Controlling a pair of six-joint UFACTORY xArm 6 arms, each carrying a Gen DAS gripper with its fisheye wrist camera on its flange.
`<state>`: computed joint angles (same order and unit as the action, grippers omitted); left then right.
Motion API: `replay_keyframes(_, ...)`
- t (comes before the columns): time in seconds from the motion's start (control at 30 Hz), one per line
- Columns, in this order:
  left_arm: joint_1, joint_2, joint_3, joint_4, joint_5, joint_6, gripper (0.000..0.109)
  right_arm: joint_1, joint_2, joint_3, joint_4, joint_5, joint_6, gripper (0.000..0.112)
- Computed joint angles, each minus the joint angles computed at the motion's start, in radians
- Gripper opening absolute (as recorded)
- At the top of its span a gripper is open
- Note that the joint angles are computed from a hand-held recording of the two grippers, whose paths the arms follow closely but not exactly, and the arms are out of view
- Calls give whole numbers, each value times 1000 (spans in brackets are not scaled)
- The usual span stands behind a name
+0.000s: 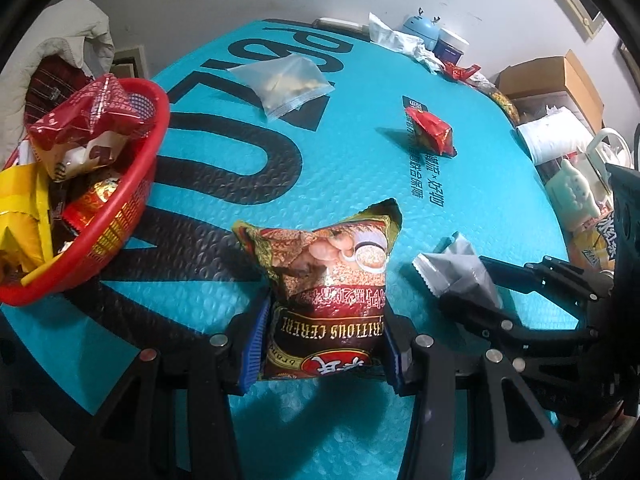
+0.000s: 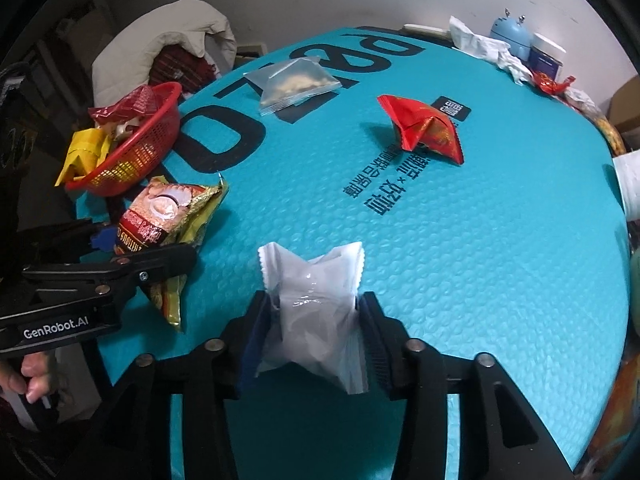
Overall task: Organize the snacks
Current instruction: 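Lift the brown cereal bag and white packet off the board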
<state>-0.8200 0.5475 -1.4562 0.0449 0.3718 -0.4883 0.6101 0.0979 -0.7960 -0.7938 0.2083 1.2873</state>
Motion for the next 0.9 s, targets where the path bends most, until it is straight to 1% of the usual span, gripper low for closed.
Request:
replay_keyframes(0.07,2,16,-21,-40,14,42,48,1,9,-7,23,-6,-35,61)
replay_keyframes(0.1,3,20,-25,-49,13,52,48,4,15,-14,25,1,-42,67)
replay_keyframes(0.13,3,22,-26,-48,5,53,48,7,20,-23,13,15,-34,67)
replay_keyframes(0.2,2,32,-41,-34,15,53,49,12,26,-33,-2,31,-26,67)
replay_keyframes(0.3,-1,40,-53,26,22,18,49,16,31,-43,-28,49,-12,67)
replay_keyframes(0.37,-2,44,-56,68,16,-7,49,31,32,-58,-67,105,14,57)
replay_keyframes(0.4,-2,45,-54,89,9,-24,49,40,33,-66,-90,138,24,50)
replay_keyframes(0.43,-2,45,-51,110,2,-43,49,39,32,-65,-104,139,32,44)
replay_keyframes(0.47,-2,45,-51,122,1,-53,48,35,29,-60,-113,127,41,42)
replay_keyframes(0.53,-2,43,-51,137,2,-67,47,29,24,-54,-122,120,52,35)
replay_keyframes(0.63,-2,37,-42,125,-3,-65,47,14,18,-40,-115,78,61,33)
replay_keyframes(0.73,-5,29,-28,53,-16,-13,47,3,13,-26,-113,34,70,31)
replay_keyframes(0.9,-12,4,9,-31,-40,26,47,1,5,-14,-111,-17,63,31)
